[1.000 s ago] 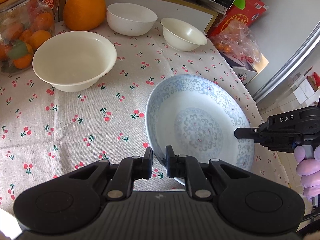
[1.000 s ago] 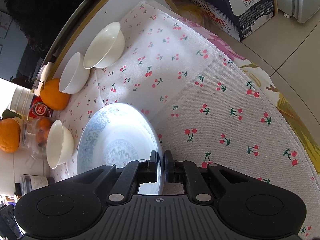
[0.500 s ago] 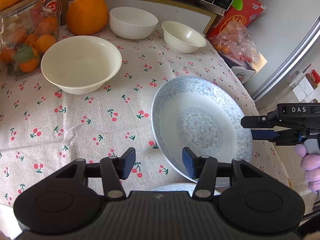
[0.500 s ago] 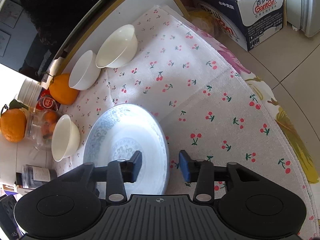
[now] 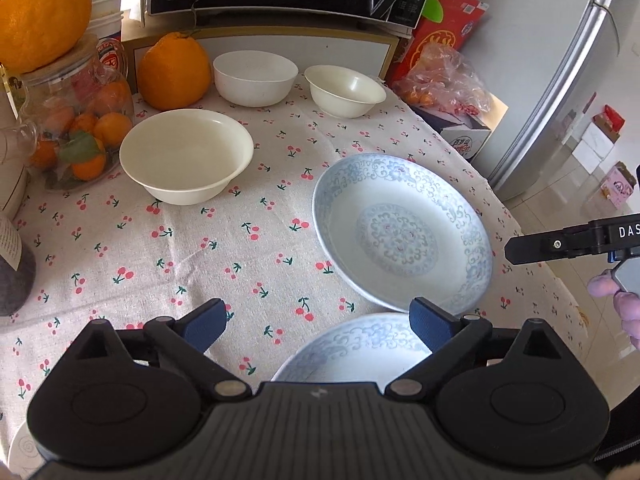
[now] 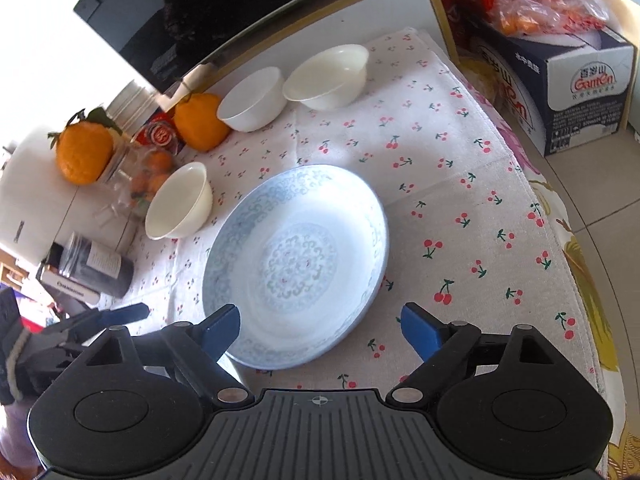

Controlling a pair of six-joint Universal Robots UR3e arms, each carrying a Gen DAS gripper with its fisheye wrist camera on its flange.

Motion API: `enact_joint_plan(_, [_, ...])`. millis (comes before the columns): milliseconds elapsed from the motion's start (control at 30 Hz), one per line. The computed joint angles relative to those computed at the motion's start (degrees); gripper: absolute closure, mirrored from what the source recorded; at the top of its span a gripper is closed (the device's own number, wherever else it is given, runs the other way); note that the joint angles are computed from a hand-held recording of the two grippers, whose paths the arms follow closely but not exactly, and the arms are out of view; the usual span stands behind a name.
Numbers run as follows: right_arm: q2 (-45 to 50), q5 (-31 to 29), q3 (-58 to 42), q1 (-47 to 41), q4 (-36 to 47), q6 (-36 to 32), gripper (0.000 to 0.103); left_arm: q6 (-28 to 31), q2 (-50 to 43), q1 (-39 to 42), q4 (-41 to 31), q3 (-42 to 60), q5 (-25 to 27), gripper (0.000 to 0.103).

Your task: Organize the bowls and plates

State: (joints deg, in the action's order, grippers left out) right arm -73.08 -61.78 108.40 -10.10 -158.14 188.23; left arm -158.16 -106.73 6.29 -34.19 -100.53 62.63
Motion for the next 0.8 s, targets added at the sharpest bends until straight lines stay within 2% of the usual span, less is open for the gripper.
enact_joint_plan(100, [-1.9, -1.1, 2.6, 1.6, -1.6, -3.8, 0.009, 3.6, 2.3, 1.3, 0.5, -3.1, -0.7, 0.004])
enact_joint_plan(233, [-3.7, -2.3, 5.9, 3.8, -3.5, -8.2, 0.008, 8.2, 5.1, 3.3, 0.4, -7.0, -2.0, 0.004])
enact_joint_plan(400, [-4.9, -2.2, 9.1, 5.5, -4.2, -10.1, 0.008, 12.9, 7.6, 6.0, -2.4, -9.7, -4.3, 0.007])
enact_joint_plan(500, [-5.4, -2.3, 10.1, 6.7, -3.3, -10.3, 0.008, 15.0, 8.4, 6.8, -3.6, -10.7, -4.7, 0.011])
enact_joint_plan(800, [-5.0, 2.1, 9.6, 8.9, 2.8, -10.6, 0.008, 18.5, 8.8, 7.4, -9.1, -9.7, -4.3, 0.038])
